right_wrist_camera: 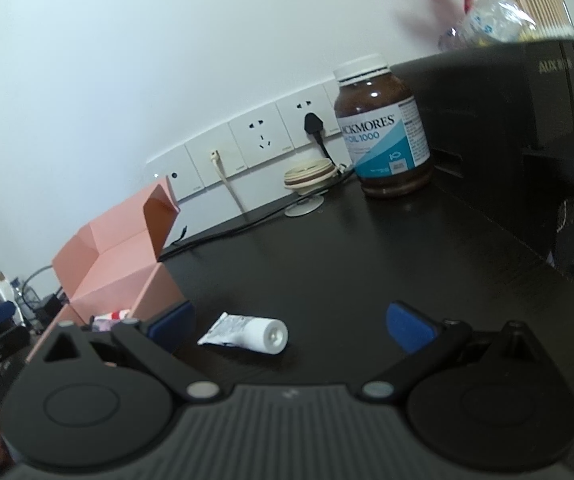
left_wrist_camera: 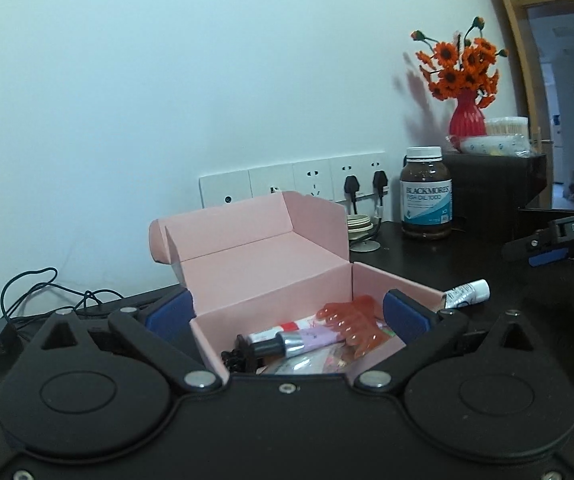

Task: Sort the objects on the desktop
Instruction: 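Withdraw the left tool up and back from the pink box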

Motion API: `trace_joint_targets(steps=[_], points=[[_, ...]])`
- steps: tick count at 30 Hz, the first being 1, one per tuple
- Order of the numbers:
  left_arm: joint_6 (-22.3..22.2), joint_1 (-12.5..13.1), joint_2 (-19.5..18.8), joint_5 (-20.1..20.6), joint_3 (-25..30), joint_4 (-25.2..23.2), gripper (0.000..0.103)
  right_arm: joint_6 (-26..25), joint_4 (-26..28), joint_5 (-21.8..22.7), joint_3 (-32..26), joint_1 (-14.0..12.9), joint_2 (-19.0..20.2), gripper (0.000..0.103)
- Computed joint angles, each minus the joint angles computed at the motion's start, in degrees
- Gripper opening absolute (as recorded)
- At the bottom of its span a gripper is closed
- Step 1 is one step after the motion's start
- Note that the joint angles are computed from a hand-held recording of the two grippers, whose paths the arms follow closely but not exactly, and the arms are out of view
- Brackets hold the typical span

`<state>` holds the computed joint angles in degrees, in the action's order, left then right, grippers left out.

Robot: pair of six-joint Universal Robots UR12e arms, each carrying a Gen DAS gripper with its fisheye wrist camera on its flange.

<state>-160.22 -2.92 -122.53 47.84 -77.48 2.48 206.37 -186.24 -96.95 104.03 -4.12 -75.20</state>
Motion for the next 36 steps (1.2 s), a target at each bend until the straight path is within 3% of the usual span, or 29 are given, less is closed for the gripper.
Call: trace_joint_targets(steps=[12, 17, 20, 26, 31, 36], points=[[-4.71, 3.22, -1.64, -7.88, 0.43, 5.35, 0.103, -8.11, 5.22, -5.06, -2.54, 2.32, 0.8, 0.102], [-6.17, 3.36, -1.55, -9.38, 0.94, 3.43, 0.103, -8.88, 10.65, -4.25, -3.9, 2.24, 0.81, 0.102], [-6.16, 3.22, -1.48, -8.61, 0.42, 4.78, 0.103, -8.83, 11.93, -3.61, -4.15, 2.08, 0.81, 0.102], [-4.26, 2.93, -1.3, -7.35, 0.33, 2.18, 0.103, -8.89, 12.38, -2.67, -4.05, 1.9, 0.73, 0.102], [-5.91, 3.15, -1.77, -5.87, 0.65, 5.31, 0.103, -9.83, 12.63, -1.85, -4.14, 1.84, 0.71, 0.102], [-4.91, 3.35, -1.62, -5.07, 0.9, 2.55, 0.103, -10.48, 13.48, -1.22, -4.48, 1.77, 0.78, 0.102]])
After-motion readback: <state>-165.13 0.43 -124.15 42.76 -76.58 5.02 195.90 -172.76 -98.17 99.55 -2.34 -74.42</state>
